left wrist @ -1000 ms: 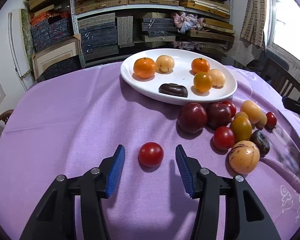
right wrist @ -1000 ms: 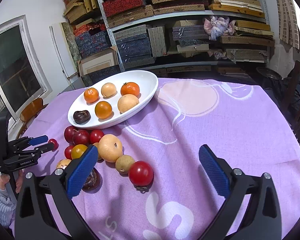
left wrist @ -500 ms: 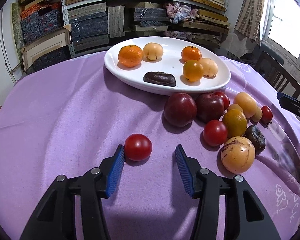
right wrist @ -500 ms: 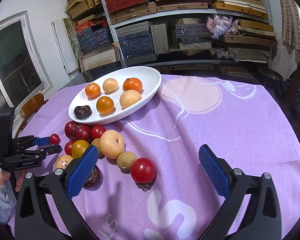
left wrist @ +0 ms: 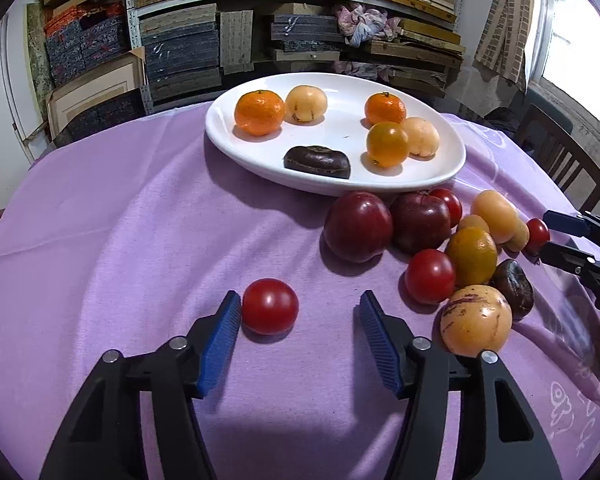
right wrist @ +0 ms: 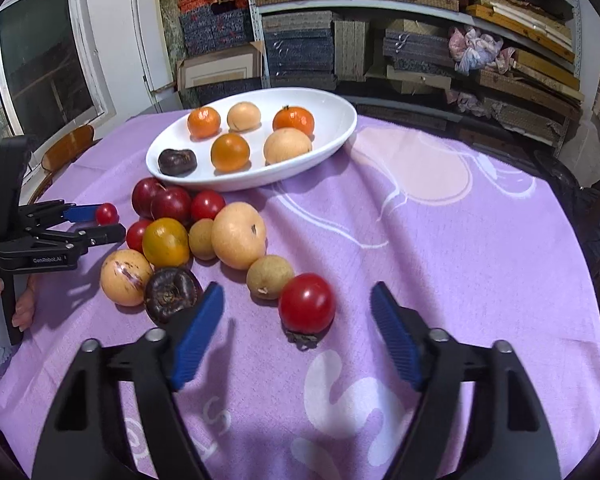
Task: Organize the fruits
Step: 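Grasp a red cherry tomato with the left gripper while the right gripper grasps a red tomato, then carry both red tomatoes onto the white plate and open both grippers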
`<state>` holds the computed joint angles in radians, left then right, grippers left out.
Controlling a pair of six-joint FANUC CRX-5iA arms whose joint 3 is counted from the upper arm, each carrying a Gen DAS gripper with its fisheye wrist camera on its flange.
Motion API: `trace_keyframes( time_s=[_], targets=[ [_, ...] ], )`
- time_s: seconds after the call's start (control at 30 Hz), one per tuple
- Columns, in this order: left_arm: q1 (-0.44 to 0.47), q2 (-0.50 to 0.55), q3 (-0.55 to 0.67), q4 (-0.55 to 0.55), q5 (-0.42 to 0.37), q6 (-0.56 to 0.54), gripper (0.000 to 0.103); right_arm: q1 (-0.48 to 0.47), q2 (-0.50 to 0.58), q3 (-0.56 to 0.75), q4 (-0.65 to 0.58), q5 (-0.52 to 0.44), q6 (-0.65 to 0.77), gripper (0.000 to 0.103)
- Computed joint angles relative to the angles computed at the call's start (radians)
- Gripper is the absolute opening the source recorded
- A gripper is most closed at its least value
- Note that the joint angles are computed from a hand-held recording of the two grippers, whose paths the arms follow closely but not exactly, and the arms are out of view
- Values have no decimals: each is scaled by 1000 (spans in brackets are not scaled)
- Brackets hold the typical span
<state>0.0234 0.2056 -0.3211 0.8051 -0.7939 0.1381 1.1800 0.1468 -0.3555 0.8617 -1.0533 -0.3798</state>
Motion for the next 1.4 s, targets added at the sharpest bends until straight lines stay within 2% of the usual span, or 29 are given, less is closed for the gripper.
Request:
trace_keyframes(
  time_s=[0.07, 0.1, 0.17, 0.23, 0.33, 0.43, 0.6, 0.73, 0.93, 1.13, 1.4],
  targets=[
    [-3, -7, -12, 15, -6, -30, 55, -2, 4, 3, -5, 3, 10, 70],
    [-5, -10, -18, 21, -7, -41, 48, -3, 8, 8, -10, 2, 20, 69],
    [-4, -5, -13, 17, -25, -44, 44, -9, 7, 7, -16, 18, 27, 64],
    [-2, -2, -11, 23, -37, -47, 34, -13, 0, -3, -13, 33, 16, 57],
    [5, 8, -2, 30, -61, -39, 33, -14, -7, -14, -2, 41, -3, 50],
    [4, 6, -6, 32, -65, -42, 33, -19, -7, -12, -11, 52, 12, 47],
    [-6, -11, -25, 27, -54, -81, 33, -26, -10, -15, -23, 71, 18, 41],
    [-9, -31, -51, 25, -38, -110, 29, -26, -10, -12, -31, 74, 27, 31],
    [8, -34, -56, 28, -63, -129, 26, -26, -14, -16, -39, 80, 29, 31],
    [16, -37, -62, 35, -63, -135, 26, -7, -10, -7, -21, 29, 38, 30],
    [21, -60, -98, 104, -68, -199, 26, 9, -31, -31, 21, 5, -20, 30]
  ],
)
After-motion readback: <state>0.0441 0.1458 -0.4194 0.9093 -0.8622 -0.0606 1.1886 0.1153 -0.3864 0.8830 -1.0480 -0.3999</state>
